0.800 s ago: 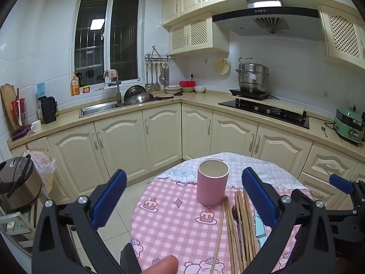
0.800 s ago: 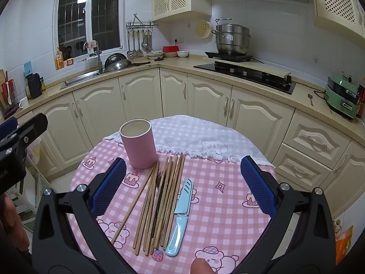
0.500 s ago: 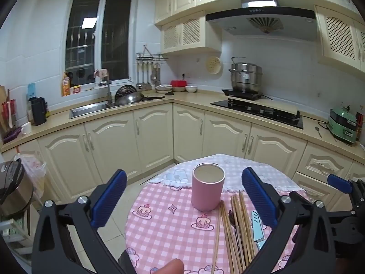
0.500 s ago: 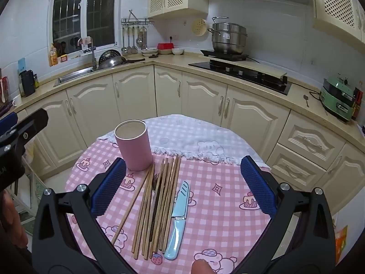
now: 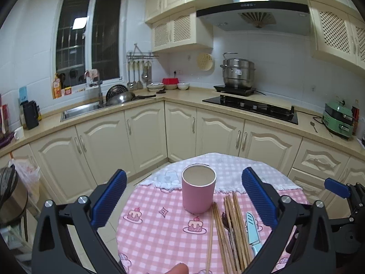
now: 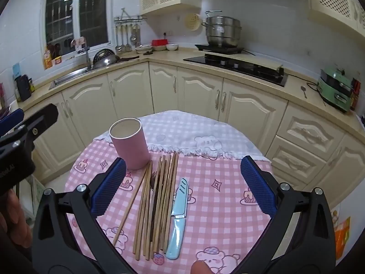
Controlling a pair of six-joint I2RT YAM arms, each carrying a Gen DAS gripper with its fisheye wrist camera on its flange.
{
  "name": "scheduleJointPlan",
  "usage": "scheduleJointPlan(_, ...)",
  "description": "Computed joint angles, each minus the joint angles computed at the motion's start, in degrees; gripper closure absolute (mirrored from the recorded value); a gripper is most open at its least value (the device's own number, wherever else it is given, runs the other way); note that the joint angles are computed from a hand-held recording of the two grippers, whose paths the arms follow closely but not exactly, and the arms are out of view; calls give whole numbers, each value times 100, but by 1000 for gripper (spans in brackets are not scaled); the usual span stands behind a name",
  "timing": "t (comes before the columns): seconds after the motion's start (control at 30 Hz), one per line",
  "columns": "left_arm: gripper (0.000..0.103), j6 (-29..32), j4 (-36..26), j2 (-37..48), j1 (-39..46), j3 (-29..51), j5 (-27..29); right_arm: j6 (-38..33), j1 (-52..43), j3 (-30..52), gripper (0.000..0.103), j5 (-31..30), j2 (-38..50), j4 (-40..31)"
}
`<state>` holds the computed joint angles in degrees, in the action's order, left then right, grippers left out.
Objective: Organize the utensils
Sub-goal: 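Move both tools toward the chopsticks and blue knife on the table, then grasp the light-blue knife with the right gripper while the left gripper grasps a chopstick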
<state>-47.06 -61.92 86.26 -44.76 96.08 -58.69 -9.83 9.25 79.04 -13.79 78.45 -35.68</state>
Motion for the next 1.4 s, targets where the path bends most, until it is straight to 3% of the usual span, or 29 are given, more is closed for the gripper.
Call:
scheduleJointPlan(0.2, 4, -963, -799, 361, -150, 339, -215, -364, -268, 319, 5, -507, 260, -196)
scheduleJointPlan(0.33, 4, -1152, -1039, 492, -122, 461, -117, -392, -333, 436, 5, -659, 375, -250)
scheduleJointPlan(0.73, 4, -540, -212, 269, 372, -374, 683, -335, -317, 507, 5, -422, 732, -350)
scheduleJointPlan(0.97, 4, -258, 393, 211, 883, -1111, 1534, -423, -326, 419, 5, -145, 1024, -402)
scheduleJointPlan(1.4, 4, 526, 1270, 979, 1456, -1946, 2955, -634, -316, 245, 5, 333, 1802, -623)
